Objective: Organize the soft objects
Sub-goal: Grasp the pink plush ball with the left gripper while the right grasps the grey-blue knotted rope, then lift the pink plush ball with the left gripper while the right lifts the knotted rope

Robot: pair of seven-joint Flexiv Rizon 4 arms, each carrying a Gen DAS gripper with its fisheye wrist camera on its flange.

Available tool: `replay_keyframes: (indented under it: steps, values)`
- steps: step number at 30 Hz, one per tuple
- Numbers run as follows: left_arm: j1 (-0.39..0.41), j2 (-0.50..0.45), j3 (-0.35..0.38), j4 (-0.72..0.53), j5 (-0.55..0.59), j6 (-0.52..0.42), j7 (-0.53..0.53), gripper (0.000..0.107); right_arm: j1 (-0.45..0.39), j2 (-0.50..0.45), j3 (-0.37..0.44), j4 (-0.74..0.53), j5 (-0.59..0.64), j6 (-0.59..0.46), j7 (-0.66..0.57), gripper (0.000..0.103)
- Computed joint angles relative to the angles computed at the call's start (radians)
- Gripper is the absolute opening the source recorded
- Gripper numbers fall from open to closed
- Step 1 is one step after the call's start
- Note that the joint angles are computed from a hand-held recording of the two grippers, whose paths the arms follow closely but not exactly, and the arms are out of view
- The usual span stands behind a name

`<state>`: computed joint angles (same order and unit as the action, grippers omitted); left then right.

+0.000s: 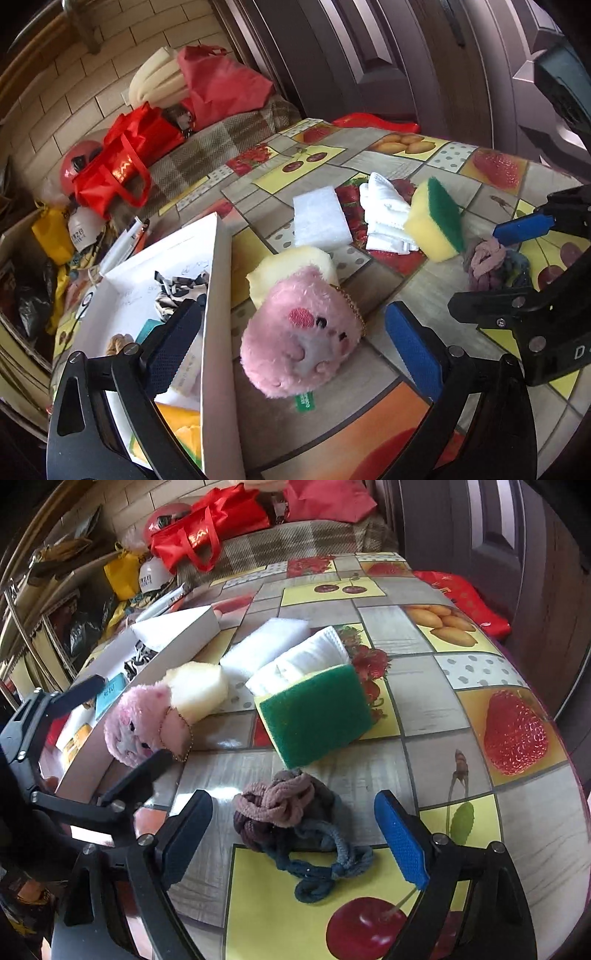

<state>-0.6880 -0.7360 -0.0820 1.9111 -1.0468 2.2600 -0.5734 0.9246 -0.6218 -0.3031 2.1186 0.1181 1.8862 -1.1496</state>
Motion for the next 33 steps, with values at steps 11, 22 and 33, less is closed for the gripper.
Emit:
replay_keyframes:
  steps: [11,22,33]
  values:
    - [-0.015,0.031,0.068,-0.008,-0.012,-0.208,-0.042,0.053,-0.002,0.002,0.006,0.018,0.071,0.081,0.007,0.034]
    - [0.215,0.089,-0.069,0.143,0.525,-0.053,-0.423,0.05,0.014,-0.007,0.031,0.022,0.264,0.229,-0.055,0.034]
    - [0.15,0.072,0.003,0.18,0.544,0.161,-0.51,0.05,0.084,-0.038,0.014,-0.033,0.501,0.348,-0.214,0.034]
